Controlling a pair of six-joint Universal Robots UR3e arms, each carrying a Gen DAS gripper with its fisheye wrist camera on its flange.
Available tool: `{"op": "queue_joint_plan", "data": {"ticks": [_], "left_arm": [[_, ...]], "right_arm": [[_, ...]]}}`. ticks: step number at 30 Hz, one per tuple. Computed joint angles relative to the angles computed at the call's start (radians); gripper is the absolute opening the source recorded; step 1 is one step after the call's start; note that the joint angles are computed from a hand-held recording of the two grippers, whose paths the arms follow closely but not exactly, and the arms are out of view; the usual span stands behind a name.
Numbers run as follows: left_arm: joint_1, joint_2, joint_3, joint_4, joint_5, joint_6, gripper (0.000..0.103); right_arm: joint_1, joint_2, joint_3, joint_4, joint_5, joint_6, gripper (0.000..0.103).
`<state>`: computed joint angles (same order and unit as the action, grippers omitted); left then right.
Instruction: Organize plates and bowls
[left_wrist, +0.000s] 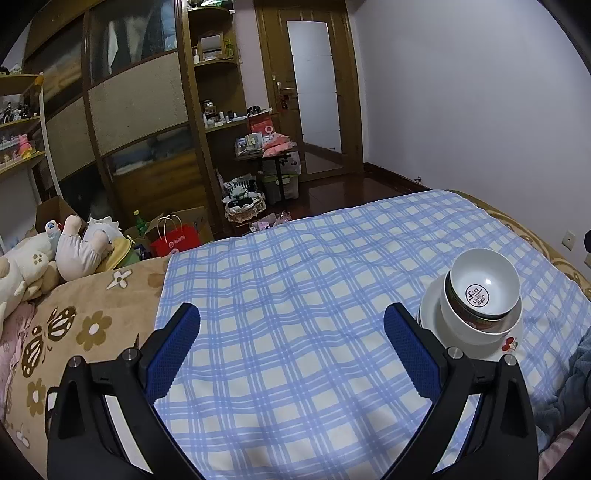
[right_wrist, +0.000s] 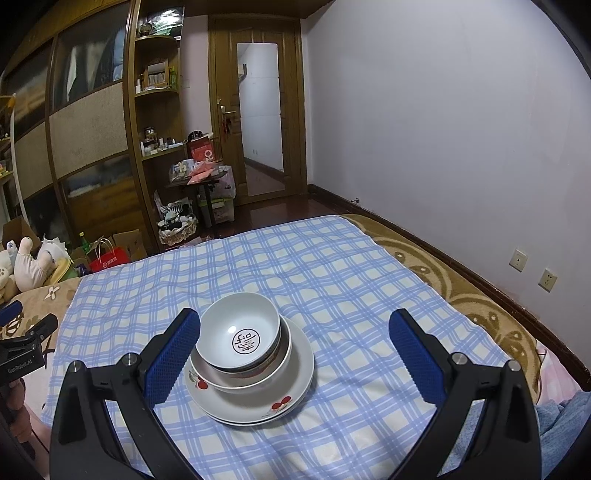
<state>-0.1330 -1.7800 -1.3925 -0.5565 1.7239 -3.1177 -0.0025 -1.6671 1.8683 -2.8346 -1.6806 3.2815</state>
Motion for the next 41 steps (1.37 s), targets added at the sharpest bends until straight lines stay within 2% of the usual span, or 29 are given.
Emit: {"op": "queue_joint_plan", "data": {"ticks": [13, 31, 41], "left_arm": [[0.004, 0.008, -0.016, 0.019, -0.018, 0.001, 0.099], [0.010, 0.032, -0.050, 0.061, -0.040, 0.053, 0.099], [0.001, 0.033, -0.058, 0.079, -0.025, 0.059, 0.099]], "right_arm": [[-0.011, -0.013, 0.022, -0.006, 0.009, -0.006, 0.103], [-0.010, -0.011, 0.010, 0.006, 0.012, -0.010, 0.103], [-0.013, -0.019, 0.015, 0.012, 0.010, -0.012, 0.103]]}}
